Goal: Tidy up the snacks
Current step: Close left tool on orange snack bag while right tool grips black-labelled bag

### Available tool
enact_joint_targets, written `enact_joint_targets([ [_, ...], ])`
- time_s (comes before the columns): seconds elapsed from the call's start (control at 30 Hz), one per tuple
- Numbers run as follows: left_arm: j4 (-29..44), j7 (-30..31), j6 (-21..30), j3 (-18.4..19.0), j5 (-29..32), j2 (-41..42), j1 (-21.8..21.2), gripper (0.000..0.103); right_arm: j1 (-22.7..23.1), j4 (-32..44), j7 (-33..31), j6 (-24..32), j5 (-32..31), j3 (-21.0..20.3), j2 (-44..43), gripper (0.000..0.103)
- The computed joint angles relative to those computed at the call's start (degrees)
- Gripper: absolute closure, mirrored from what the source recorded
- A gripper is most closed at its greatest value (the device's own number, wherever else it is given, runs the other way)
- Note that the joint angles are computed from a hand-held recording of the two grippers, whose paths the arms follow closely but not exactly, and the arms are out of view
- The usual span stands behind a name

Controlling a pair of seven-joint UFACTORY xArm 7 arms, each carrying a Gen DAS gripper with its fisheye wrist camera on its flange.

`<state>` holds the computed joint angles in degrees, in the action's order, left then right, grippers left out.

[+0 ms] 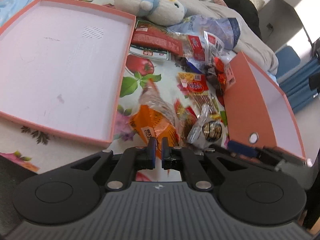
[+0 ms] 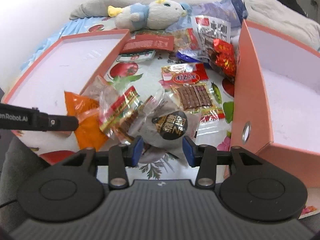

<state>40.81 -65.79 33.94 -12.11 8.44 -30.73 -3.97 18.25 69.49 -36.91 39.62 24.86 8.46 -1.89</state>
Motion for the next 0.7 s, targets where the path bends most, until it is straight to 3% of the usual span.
enact_joint_targets([
  [0.1,0.42,1.49,2.14,0.0,0.93,-0.85,-0.08,0.072,0.07,0.16,-1.36,-0.62,0.28,0.03,0.05,0.05],
  [0.23,1.86,6.93,3.67,0.6,1.92,-0.9,-1.05,0.065,0.01,1.45,-1.36,-0.72,0.86,0.12,1.22,0.043],
  [0.33,3.68,11.02,6.22,0.72,2.69,0.0,-1.66,0.05,0.06,1.77,-0.56,-2.11,0.97,0.44,1.81,0.041],
  [0.43,4.69,14.57,6.33,0.83,3.27,1.63,-2.03,0.046,0.28,1.69,1.25,-4.11,0.27,0.84,2.61,0.025],
  [0.53,5.88,16.4,7.33,-0.82,6.25,3.47,-1.6,0.046,0.36,2.43,3.42,-4.07,-0.39,1.11,3.85,0.024],
  [0.7,7.42,24.34,8.07,-0.19,8.86,6.62,-3.35,0.041,0.35,3.49,8.6,-4.62,-1.24,1.37,5.26,0.025],
])
